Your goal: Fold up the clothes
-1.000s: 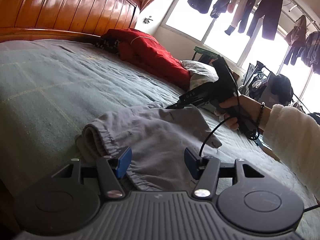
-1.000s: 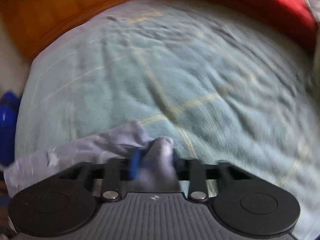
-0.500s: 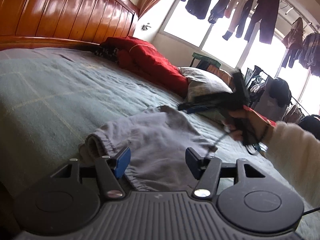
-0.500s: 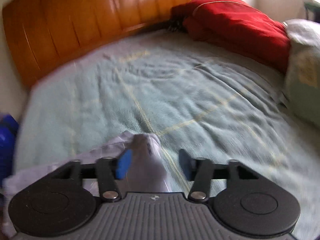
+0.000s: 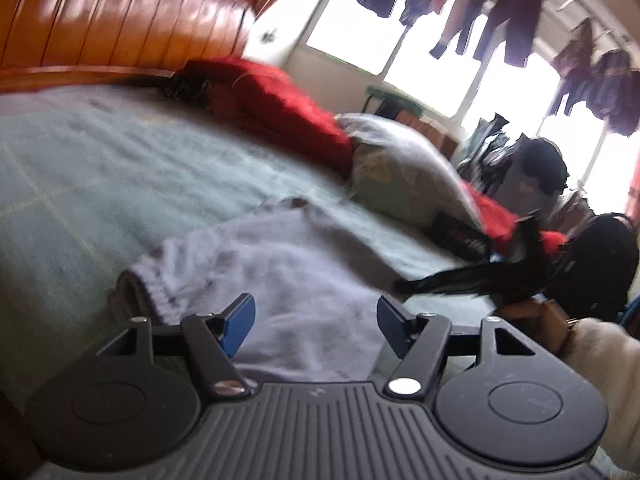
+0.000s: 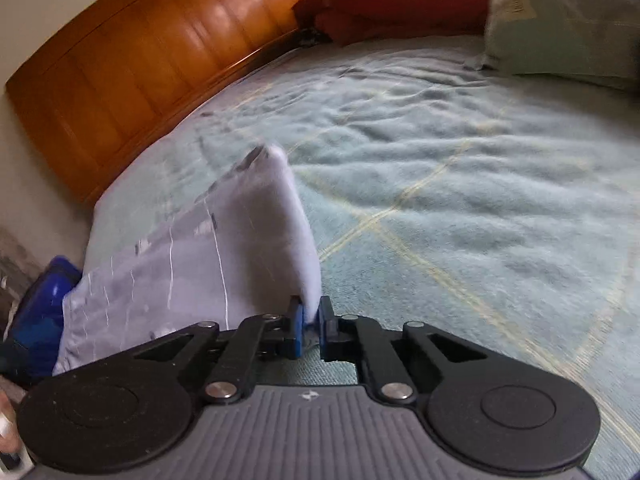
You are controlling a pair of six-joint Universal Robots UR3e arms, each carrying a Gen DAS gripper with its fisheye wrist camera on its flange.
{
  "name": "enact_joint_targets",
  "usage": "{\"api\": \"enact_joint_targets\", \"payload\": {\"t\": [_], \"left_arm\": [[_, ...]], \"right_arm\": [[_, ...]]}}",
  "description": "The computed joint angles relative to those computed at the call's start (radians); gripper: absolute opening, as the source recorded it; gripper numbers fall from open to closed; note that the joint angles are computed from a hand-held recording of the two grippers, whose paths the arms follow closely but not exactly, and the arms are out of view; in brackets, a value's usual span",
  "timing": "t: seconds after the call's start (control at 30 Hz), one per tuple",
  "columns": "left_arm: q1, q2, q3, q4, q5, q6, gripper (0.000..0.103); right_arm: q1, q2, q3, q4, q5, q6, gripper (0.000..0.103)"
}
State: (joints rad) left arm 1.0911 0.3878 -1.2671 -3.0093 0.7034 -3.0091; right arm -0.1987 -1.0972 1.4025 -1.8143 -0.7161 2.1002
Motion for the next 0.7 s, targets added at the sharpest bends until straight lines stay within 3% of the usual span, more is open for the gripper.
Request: {"api": "enact_joint_targets", "payload": {"t": [0.07, 0.13, 0.2, 0.27, 0.37, 0.5, 0.6, 0.7], "left_arm": [[0.029, -0.038, 0.029, -0.104, 0.042, 0.075, 0.067], [0.053, -0.076, 0.061, -0.177, 0.081, 0.137, 0.066], [0.025, -0.056, 0.026, -0.102, 0.056, 0.103, 0.067], [0.004, -0.031, -0.001, -0.008, 0.040, 0.054, 0.073], [0.009, -0.023, 0.000, 0.051, 0.050, 0.001, 0.075], [0.012, -0.002, -0.039, 0.031, 0.050, -0.011, 0.075], [0.010, -0.001, -0.048, -0.004, 0.066, 0.021, 0.075], [0.002, -0.015, -0.068, -0.008, 0.094, 0.057, 0.075]], "right_arm": [[-0.006, -0.005, -0.021, -0.007, -0.026, 0.069, 0.010], [0.005, -0.016, -0.004, -0.114, -0.095, 0.151, 0.013], [0.013, -0.071, 0.090, -0.283, -0.097, 0.169, 0.016], [0.032, -0.095, 0.104, -0.305, -0.030, 0.130, 0.016], [0.140, -0.071, 0.034, -0.324, 0.023, 0.139, 0.017], [0.325, 0.098, -0.137, -0.458, -0.056, 0.251, 0.017], [0.401, 0.230, -0.217, -0.585, -0.233, 0.336, 0.016], [0.349, 0.257, -0.228, -0.567, -0.188, 0.365, 0.016]]}}
